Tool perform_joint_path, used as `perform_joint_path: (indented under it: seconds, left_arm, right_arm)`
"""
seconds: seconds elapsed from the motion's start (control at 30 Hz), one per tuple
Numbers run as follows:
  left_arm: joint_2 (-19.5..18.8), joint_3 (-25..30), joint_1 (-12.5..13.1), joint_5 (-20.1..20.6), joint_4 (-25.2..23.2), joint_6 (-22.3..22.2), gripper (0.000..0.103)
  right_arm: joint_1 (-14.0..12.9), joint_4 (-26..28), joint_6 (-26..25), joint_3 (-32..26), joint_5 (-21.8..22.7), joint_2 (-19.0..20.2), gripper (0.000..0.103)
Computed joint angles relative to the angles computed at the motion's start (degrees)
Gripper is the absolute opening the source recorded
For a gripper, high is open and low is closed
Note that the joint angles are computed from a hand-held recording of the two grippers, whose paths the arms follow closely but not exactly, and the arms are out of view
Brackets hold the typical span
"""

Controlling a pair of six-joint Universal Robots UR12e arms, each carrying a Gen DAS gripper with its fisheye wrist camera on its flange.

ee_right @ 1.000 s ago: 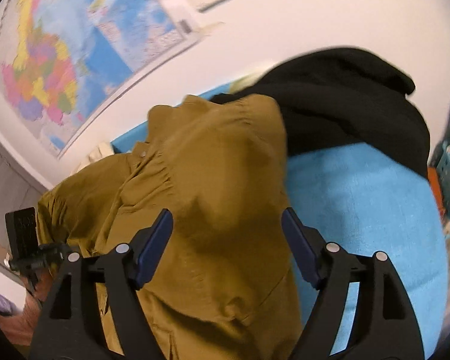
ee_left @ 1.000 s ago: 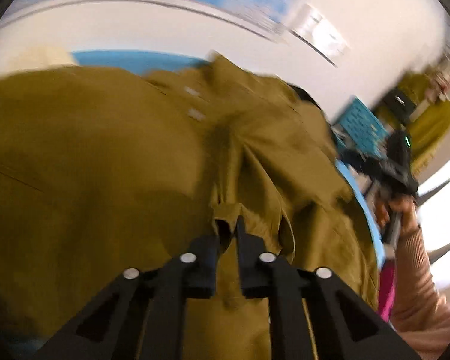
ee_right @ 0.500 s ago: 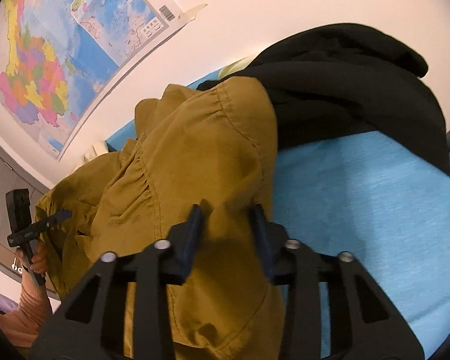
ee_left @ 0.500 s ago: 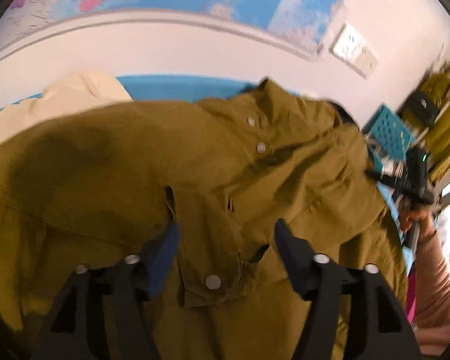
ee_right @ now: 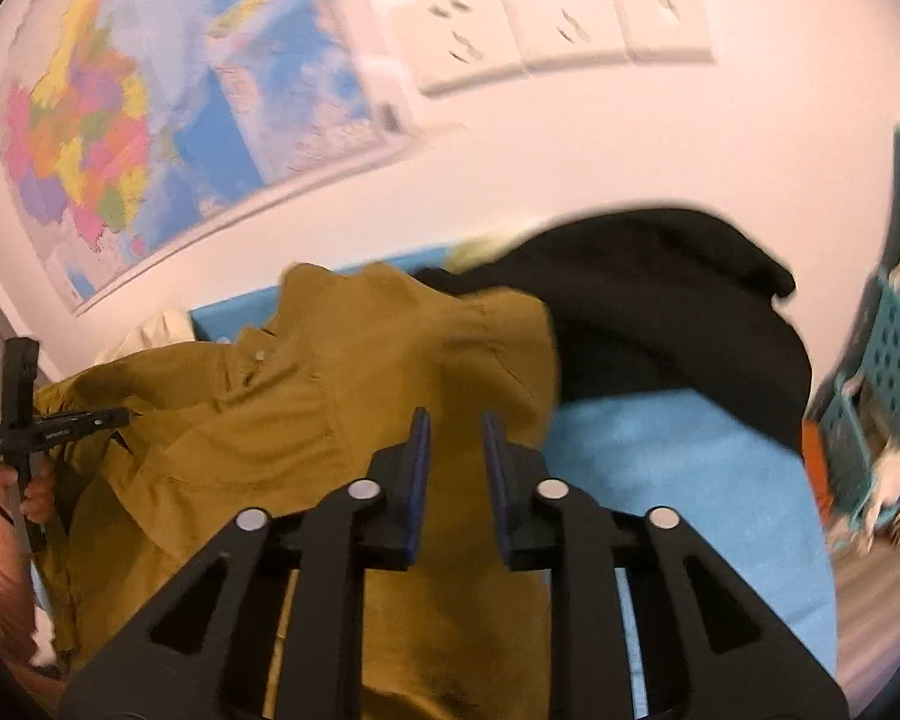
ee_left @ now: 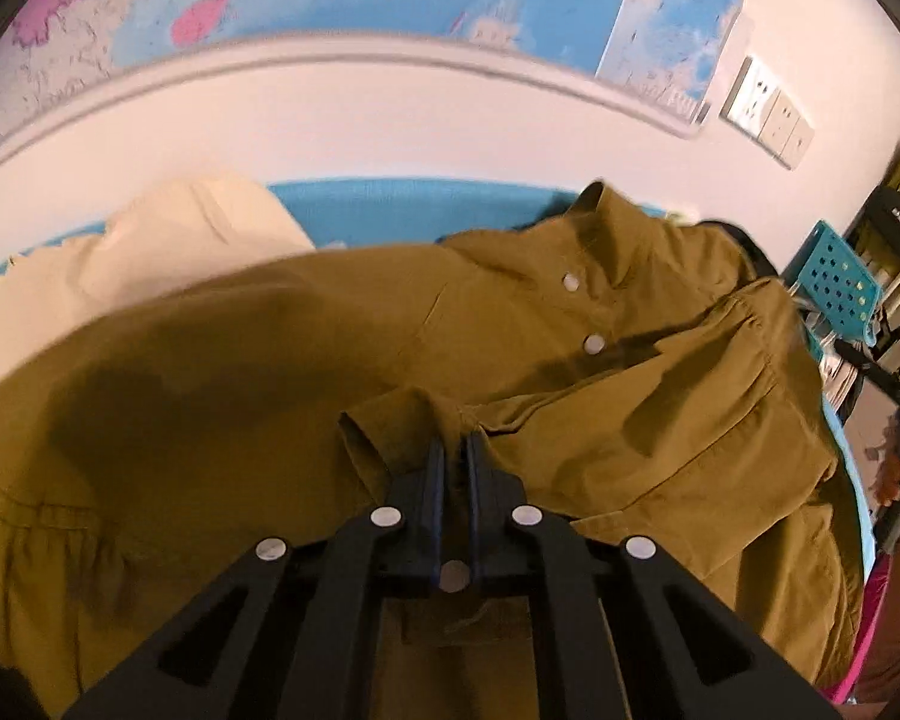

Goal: Fold large clothes

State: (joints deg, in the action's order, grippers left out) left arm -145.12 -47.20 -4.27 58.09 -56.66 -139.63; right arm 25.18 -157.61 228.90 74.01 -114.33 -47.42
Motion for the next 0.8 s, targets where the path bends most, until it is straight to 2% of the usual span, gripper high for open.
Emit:
perform_joint_path:
  seconds: [0.07, 0.13, 0.27, 0.33, 0.37, 0.43, 0.47, 0.5, 0.6, 0.63, 0.7, 0.73, 0.8]
  left_arm:
    - [0.02, -0.91, -0.19, 0.73, 2.8, 0.13, 0.008]
    - [0.03, -1.26, -0.25, 0.97, 3.52, 0.84, 0.009]
    - [-0.09, -1.15, -0.14, 1.1, 3.75, 1.67, 0.008]
    - [0.1, -1.37, 0.04, 0.1, 4.33, 0.03, 0.008]
    - [0.45, -1.96, 0.32, -1.12, 5.43, -0.56, 0.007]
    - [0.98, -2.91, 0.58, -1.76, 8.24, -1.82, 0.007]
    - [1.22, -3.73, 0.59, -1.11, 11.36, -2.91, 0.005]
    - [1.13, -3.67, 0.56, -0.49, 12.11, -3.1, 0.006]
    - [-0.08, -0.71, 0.43, 1.04, 5.73, -1.72, 0.014]
    - [-0.15, -0.7, 0.39, 1.58, 5.76, -1.47, 0.018]
    - [0.12, -1.53, 0.57, 1.62, 6.79, -1.14, 0.034]
    - [0.47, -1.94, 0.77, 1.03, 6.32, -0.91, 0.039]
    - [1.72, -3.78, 1.46, -1.46, 7.02, 0.01, 0.042]
  right_arm:
    - [0.15, 0.78, -3.71, -2.97, 3.14, 1.6, 0.035]
    - [0.06, 4.42, -7.79, -7.95, 7.46, 4.47, 0.035]
    - [-0.84, 11.49, -10.56, -15.67, 14.14, 9.2, 0.034]
    - [-1.43, 14.24, -9.86, -18.2, 15.61, 10.69, 0.033]
    - [-1.73, 15.27, -9.01, -19.27, 15.2, 11.32, 0.027]
    - [-1.91, 14.43, -8.09, -19.79, 13.43, 11.63, 0.027]
    - [-1.92, 13.98, -7.67, -19.97, 12.83, 11.74, 0.027]
    - [-2.06, 13.7, -7.15, -20.27, 13.24, 11.94, 0.03]
    - [-2.01, 19.09, -8.64, -23.33, 13.97, 13.37, 0.035]
    - [-1.9, 20.58, -8.64, -24.1, 14.01, 13.74, 0.036]
    - [-1.76, 20.93, -9.18, -24.5, 13.55, 13.96, 0.041]
    - [-1.71, 20.63, -8.88, -24.29, 13.79, 13.76, 0.043]
    - [-1.47, 17.91, -7.79, -22.77, 14.09, 12.91, 0.044]
